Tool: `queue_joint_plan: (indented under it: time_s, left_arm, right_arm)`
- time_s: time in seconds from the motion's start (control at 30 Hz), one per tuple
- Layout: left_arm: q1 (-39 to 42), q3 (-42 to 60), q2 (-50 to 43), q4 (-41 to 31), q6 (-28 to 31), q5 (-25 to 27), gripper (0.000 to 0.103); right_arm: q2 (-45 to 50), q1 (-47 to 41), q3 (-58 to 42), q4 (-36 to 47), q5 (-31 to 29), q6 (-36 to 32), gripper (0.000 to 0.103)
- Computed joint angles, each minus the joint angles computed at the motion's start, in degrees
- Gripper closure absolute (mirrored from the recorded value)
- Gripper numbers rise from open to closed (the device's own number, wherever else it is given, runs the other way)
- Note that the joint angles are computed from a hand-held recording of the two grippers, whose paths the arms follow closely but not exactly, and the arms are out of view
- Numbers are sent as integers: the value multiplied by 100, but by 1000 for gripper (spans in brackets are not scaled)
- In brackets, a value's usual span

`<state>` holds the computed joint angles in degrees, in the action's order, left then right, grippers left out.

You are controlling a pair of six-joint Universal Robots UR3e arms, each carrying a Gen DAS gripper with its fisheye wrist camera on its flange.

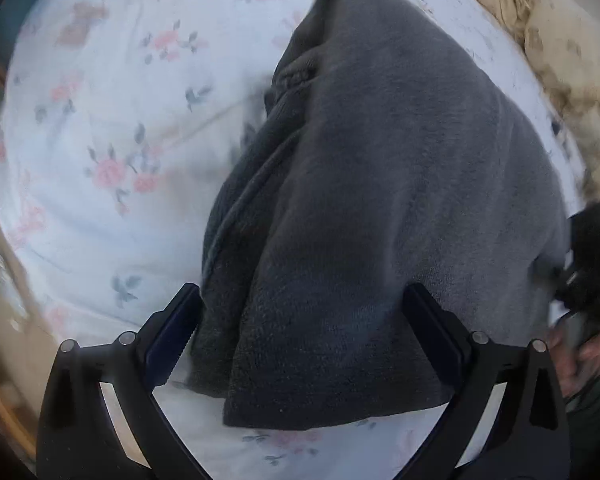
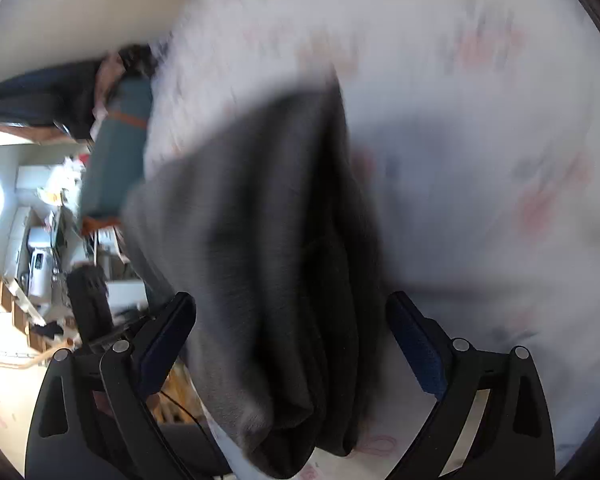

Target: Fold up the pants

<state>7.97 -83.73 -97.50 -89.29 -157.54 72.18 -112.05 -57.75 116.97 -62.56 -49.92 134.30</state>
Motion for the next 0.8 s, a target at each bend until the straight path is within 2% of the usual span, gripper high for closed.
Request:
queue_joint_plan:
  time_s: [0.07,0.1,0.13,0.17,0.23,0.3,0.33,0.43,0.53,0.63,0.7,0.73,0.8]
  left_arm:
    - [133,21,-86,-152,32,-249,8]
    - [166,61,-147,-248,-22,-330,16]
    - [185,68,-143,-313,-157,-440,26]
    - [155,41,-72,-289,-131,-450,32]
    - [111,-91,223,-182,-20,-479,57]
    - [72,-140,522,-90,-33,-521,73]
    - [110,-214,791,-48,31,-637,76]
    - [280,-85,1105,-437,80,-970,77]
    - [470,39,1329,-528,88,-1344,77]
    - [492,382,1180,-207,-270,-1555,77]
    - [434,1225,517,-178,-631,-1653,77]
    - [352,1633,171,-98,-765,-1593,77]
    - [145,2665,-665,133,-1024,-1381,77]
  right_arm:
    - [-261,184,28,-107,99,-159,15]
    - [-424,160,116,-143,253,-152,29]
    - [-511,127,225,-160,380,-81,32]
    - [-638,102,338,-155,471,-74,36]
    - [-937,-136,352,163,563,-347,58]
    - [-1105,-308,72,709,639,-717,69]
    - [-1093,-260,-50,756,716,-775,73]
    - [-855,-462,-795,1582,926,-1321,75]
    - [-154,-417,-1847,2144,1133,-1735,76]
    - [795,332,-2776,1751,1445,-1207,76]
    - [1704,967,-3779,1181,1574,-648,76]
    - [2075,1201,-4233,994,1584,-466,76]
    - [3164,1836,-5433,194,1636,353,76]
